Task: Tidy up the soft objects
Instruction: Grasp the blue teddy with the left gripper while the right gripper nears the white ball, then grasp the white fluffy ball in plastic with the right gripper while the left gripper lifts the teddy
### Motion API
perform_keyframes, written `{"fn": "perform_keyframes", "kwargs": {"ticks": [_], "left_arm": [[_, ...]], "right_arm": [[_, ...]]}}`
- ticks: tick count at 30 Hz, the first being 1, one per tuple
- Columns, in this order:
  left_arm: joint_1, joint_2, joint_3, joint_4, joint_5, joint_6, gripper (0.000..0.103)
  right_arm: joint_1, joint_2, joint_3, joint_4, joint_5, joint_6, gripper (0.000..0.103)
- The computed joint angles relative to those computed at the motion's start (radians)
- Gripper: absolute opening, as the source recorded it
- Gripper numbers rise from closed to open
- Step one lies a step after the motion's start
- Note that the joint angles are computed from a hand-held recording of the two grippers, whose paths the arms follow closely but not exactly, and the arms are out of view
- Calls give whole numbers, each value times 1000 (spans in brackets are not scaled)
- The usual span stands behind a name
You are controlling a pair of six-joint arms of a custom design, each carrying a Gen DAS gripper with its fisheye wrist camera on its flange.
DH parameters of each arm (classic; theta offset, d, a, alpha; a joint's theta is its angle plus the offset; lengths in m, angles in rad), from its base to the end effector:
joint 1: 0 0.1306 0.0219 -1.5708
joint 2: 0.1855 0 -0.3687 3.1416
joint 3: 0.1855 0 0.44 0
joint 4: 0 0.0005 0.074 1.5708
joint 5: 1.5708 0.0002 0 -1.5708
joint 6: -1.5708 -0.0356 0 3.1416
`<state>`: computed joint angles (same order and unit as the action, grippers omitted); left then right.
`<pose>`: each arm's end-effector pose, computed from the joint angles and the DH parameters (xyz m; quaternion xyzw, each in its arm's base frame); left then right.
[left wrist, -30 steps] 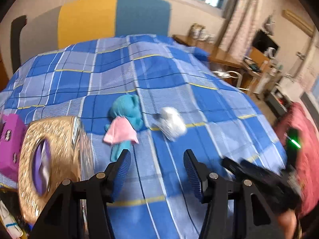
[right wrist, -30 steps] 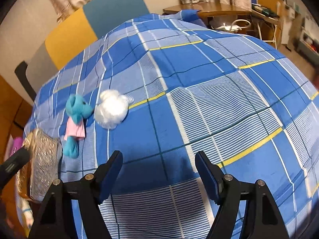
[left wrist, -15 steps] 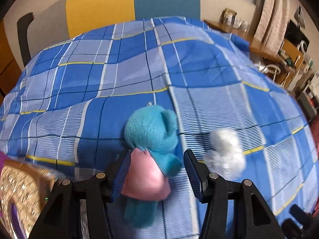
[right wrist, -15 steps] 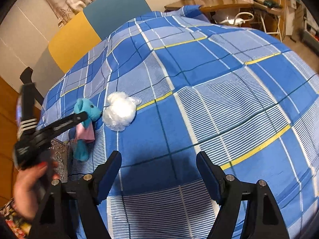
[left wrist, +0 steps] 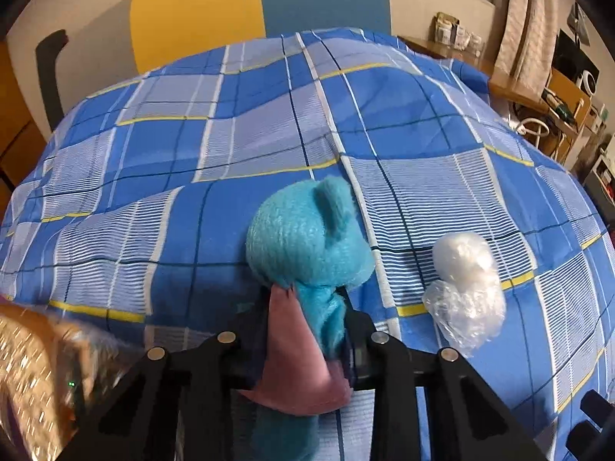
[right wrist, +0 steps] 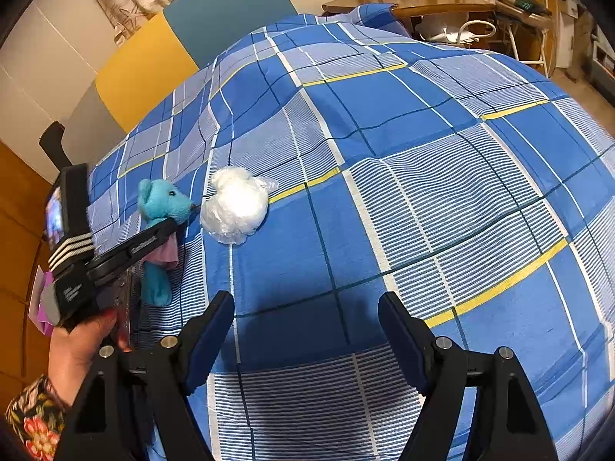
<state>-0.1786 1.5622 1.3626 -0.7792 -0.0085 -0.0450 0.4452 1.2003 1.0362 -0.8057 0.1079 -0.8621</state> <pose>0.5698 -0.1031 0.3152 0.1055 0.9507 -0.0154 0.2913 0.4079 0.1898 0.3308 0.2130 0.9298 0.1388 0.2660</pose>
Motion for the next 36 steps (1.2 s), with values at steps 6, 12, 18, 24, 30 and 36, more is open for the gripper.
{"fn": "perform_keyframes", "kwargs": {"ticks": [6, 12, 18, 24, 30, 36], "left_arm": [[-10, -122, -100, 50, 59, -35, 29], [7, -236, -188, 30, 169, -35, 29], [46, -350, -272, -5, 293, -27, 29], [120, -481, -352, -28, 446, -23, 29], [234, -588, -397, -93, 588, -54, 29], [370, -662, -413, -166, 676, -125, 29]], "right_arm": [[-7, -9, -11, 5, 3, -10, 78], [-2, -6, -10, 28, 36, 22, 78], [15, -4, -9, 55, 81, 52, 78], [52, 2, -11, 116, 152, 123, 82], [50, 140, 93, 104, 154, 182, 82], [33, 302, 245, 114, 148, 181, 82]]}}
